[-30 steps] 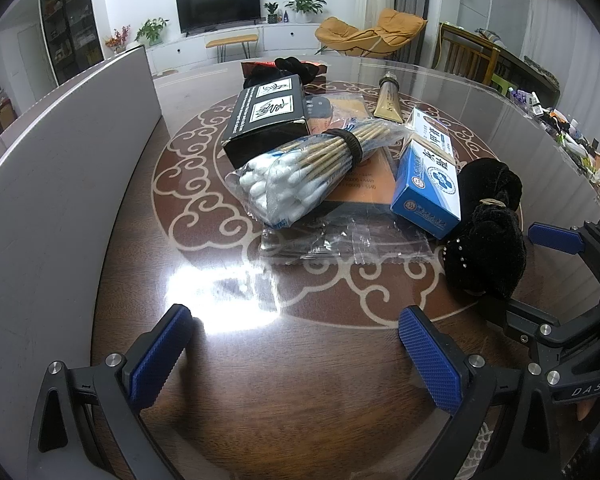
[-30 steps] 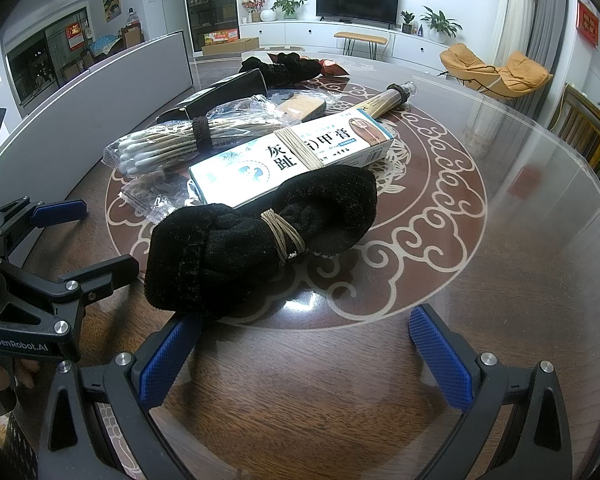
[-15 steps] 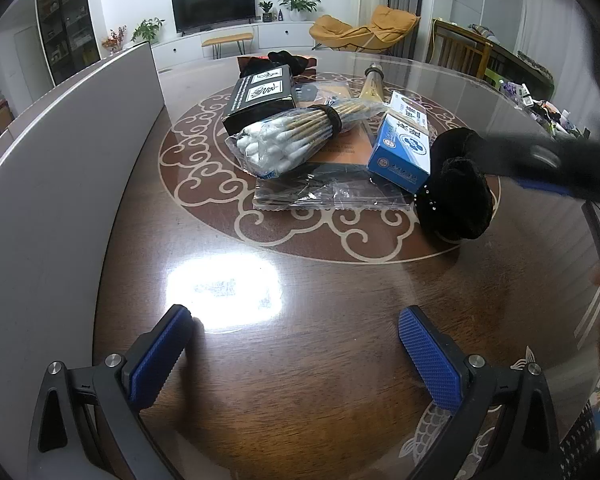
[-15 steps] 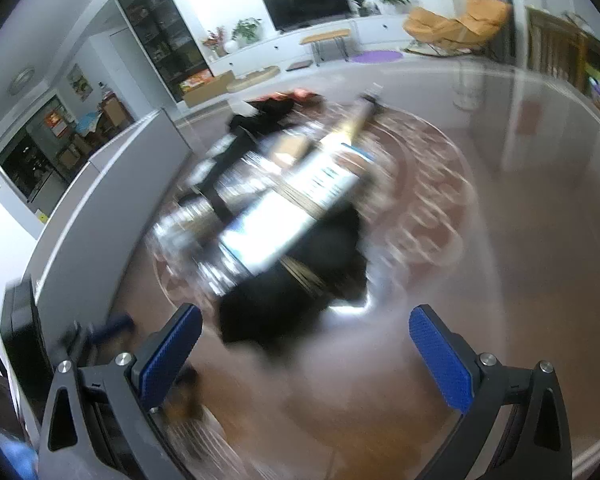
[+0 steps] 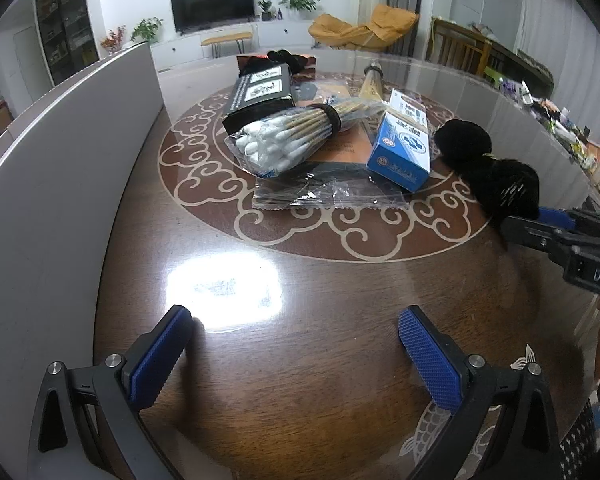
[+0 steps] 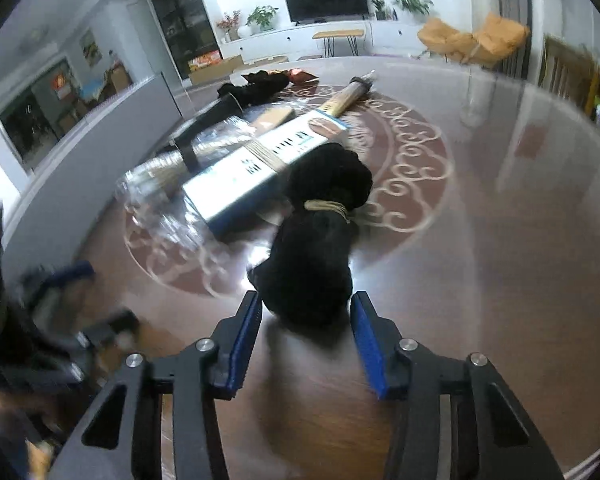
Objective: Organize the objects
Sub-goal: 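Grasp the black fuzzy hair tie with the right gripper while the left gripper grasps the bagged cotton swabs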
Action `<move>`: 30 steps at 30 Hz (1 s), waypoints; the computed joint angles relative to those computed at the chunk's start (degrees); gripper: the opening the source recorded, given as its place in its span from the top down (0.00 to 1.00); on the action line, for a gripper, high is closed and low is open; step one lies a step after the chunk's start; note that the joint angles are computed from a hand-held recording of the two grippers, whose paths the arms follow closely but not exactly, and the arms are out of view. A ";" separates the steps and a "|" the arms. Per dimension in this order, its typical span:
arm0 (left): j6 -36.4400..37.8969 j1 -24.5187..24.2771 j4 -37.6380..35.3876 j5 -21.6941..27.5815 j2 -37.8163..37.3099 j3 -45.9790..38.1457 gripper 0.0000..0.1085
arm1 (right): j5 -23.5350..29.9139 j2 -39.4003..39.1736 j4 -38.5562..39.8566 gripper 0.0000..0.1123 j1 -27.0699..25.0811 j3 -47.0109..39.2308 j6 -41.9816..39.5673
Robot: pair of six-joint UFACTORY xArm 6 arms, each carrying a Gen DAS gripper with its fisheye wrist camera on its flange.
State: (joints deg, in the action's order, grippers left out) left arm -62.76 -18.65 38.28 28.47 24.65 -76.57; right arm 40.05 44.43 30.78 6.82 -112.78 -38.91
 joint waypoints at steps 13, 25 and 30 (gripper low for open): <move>19.33 4.34 -10.19 6.01 16.20 -27.81 0.33 | -4.38 -0.86 0.47 0.20 0.45 3.48 -5.21; 1.20 0.58 -5.59 -4.98 -0.24 0.69 0.51 | -3.07 -0.19 1.55 0.14 -0.04 2.28 -5.07; 0.73 0.32 -3.66 -3.70 -0.90 1.45 0.28 | -1.25 0.53 1.89 0.08 -0.09 0.90 -5.56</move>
State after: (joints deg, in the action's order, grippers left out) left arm -62.02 -18.33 34.62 24.77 23.75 -75.12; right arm 38.80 44.96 32.68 6.73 -111.88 -44.46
